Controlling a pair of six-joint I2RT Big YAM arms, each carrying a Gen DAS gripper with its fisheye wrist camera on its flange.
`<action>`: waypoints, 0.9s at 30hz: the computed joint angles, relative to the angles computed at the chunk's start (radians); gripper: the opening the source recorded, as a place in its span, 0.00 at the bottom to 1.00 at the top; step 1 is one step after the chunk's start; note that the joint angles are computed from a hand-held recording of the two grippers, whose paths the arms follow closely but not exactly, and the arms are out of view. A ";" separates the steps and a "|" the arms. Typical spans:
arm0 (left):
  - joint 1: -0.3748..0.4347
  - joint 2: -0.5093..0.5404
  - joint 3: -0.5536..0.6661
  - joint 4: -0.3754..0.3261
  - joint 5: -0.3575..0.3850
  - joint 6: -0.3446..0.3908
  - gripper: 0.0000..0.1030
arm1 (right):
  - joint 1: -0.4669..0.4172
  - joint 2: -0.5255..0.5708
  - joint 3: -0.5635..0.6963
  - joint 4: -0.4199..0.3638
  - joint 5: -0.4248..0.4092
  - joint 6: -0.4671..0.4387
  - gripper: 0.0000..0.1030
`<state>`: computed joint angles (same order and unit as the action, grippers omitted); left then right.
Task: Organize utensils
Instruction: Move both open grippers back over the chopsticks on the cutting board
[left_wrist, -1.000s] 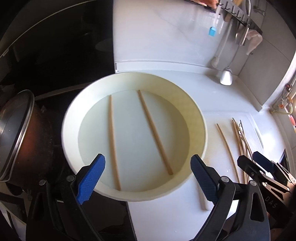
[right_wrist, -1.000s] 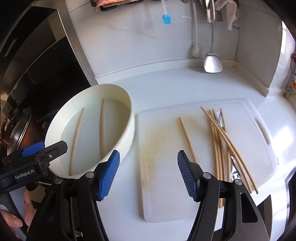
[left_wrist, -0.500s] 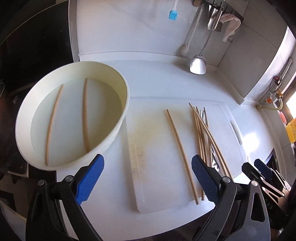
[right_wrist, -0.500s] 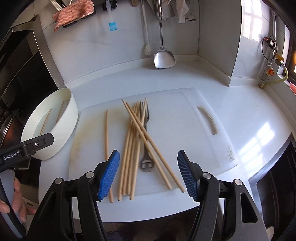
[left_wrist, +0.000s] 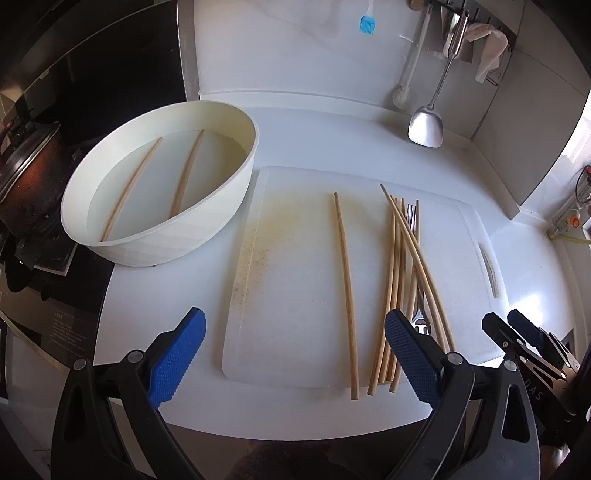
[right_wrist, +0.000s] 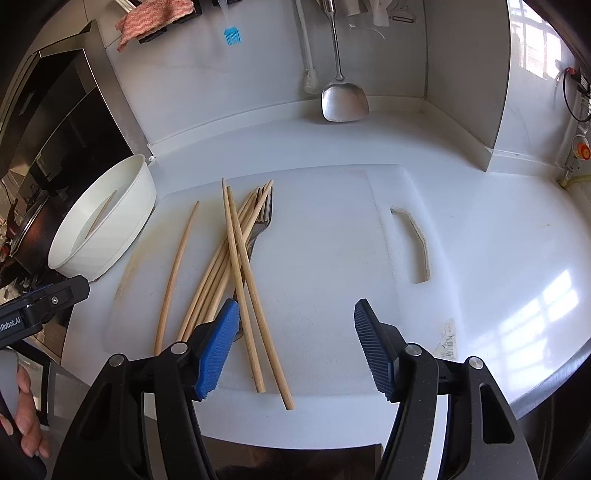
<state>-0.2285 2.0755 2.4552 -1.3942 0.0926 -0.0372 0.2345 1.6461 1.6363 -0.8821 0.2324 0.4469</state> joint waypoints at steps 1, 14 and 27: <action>0.000 -0.007 -0.017 0.015 0.002 0.005 0.93 | 0.000 0.006 -0.001 0.013 0.004 0.003 0.60; -0.001 -0.049 -0.211 0.239 -0.008 -0.036 0.93 | -0.002 0.080 -0.002 0.154 0.047 -0.071 0.60; -0.024 -0.111 -0.372 0.389 -0.046 -0.165 0.93 | -0.005 0.081 -0.038 0.223 0.052 -0.239 0.60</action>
